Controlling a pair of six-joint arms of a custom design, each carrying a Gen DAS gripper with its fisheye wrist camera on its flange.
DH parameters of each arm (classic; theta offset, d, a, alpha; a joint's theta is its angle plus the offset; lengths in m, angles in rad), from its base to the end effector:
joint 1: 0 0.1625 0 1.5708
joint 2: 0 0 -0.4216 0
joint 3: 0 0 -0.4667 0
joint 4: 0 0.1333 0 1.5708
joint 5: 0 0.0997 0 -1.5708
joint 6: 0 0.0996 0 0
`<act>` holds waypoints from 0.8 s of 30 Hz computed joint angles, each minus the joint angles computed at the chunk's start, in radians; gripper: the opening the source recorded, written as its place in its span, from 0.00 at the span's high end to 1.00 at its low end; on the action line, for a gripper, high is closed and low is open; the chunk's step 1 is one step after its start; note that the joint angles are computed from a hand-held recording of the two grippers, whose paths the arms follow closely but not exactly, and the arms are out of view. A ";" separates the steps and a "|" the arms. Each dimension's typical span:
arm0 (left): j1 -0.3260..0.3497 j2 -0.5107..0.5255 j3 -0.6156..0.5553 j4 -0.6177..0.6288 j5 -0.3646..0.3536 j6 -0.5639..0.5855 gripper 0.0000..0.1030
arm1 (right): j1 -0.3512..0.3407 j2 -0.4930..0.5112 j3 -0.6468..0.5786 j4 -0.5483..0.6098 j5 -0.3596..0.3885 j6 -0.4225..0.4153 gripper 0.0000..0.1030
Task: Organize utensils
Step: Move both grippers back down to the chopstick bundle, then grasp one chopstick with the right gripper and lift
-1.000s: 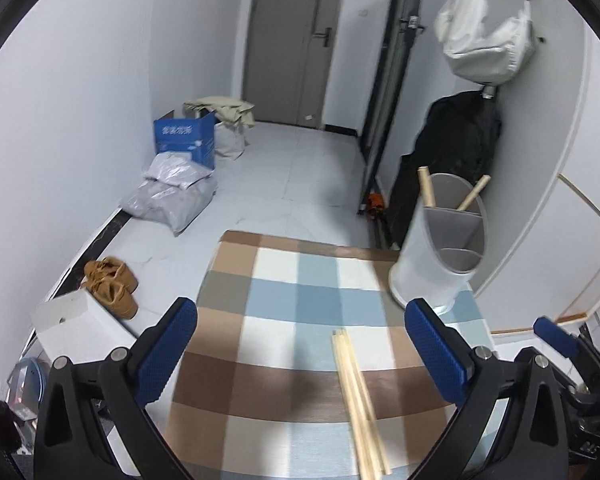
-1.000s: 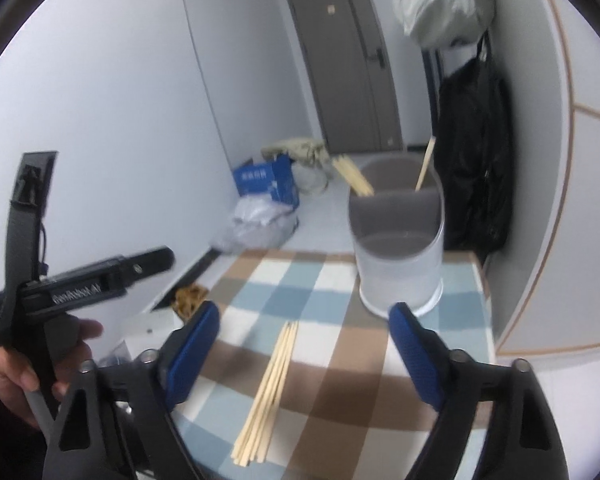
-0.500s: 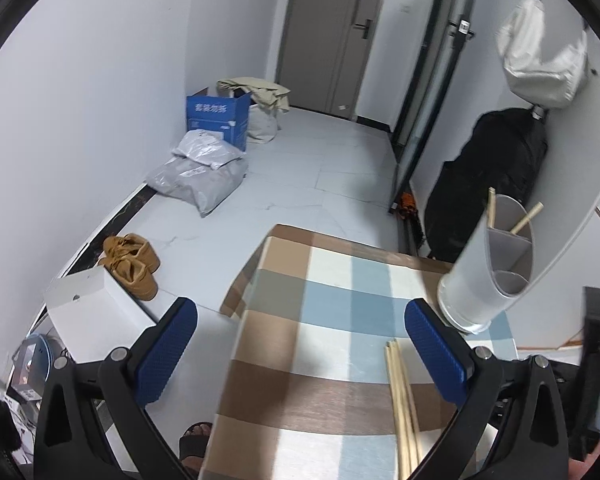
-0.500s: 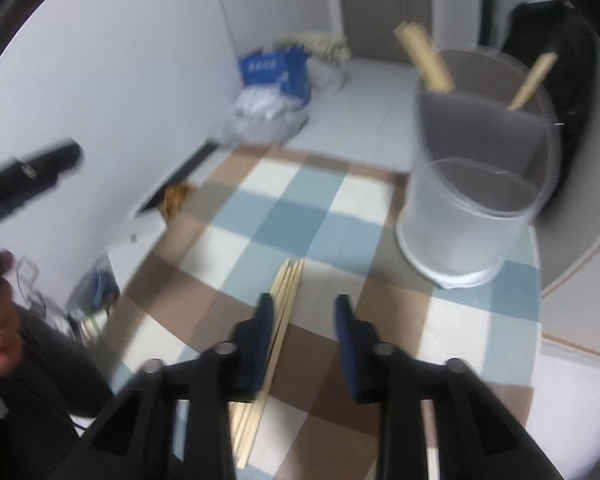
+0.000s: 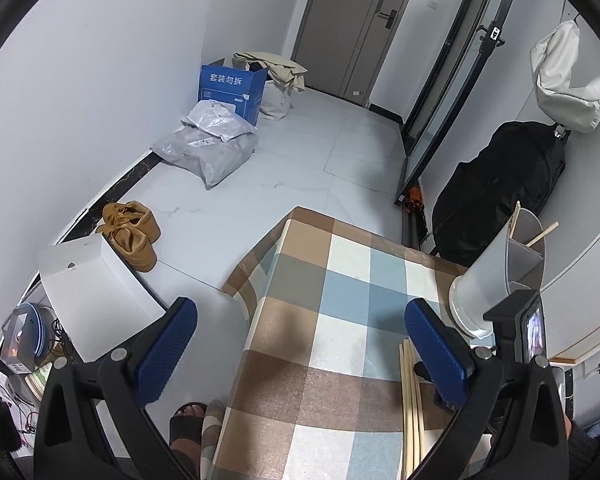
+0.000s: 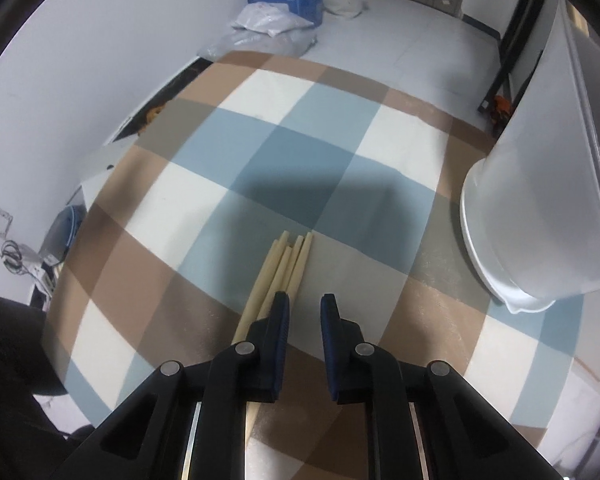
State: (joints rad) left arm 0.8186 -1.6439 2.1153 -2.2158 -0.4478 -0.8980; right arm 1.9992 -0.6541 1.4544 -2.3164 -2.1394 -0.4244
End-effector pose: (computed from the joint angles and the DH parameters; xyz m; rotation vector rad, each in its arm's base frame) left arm -0.1723 -0.5107 0.3458 -0.2844 2.2170 -1.1631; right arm 0.3859 -0.6533 -0.0051 1.0825 -2.3333 -0.0689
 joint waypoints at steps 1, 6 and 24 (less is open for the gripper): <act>0.001 -0.001 -0.001 -0.001 -0.002 0.003 0.02 | 0.001 0.004 -0.005 0.006 -0.006 0.006 0.86; 0.005 -0.010 -0.001 -0.007 -0.007 0.004 0.02 | 0.022 0.027 -0.020 0.003 -0.065 -0.012 0.86; 0.029 -0.006 -0.020 0.138 -0.022 -0.102 0.02 | -0.004 0.008 0.000 -0.081 0.023 0.056 0.96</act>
State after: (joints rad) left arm 0.8478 -1.6504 2.0956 -2.0776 -0.4697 -1.0001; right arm 1.9950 -0.6465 1.4541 -2.3975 -2.1169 -0.3682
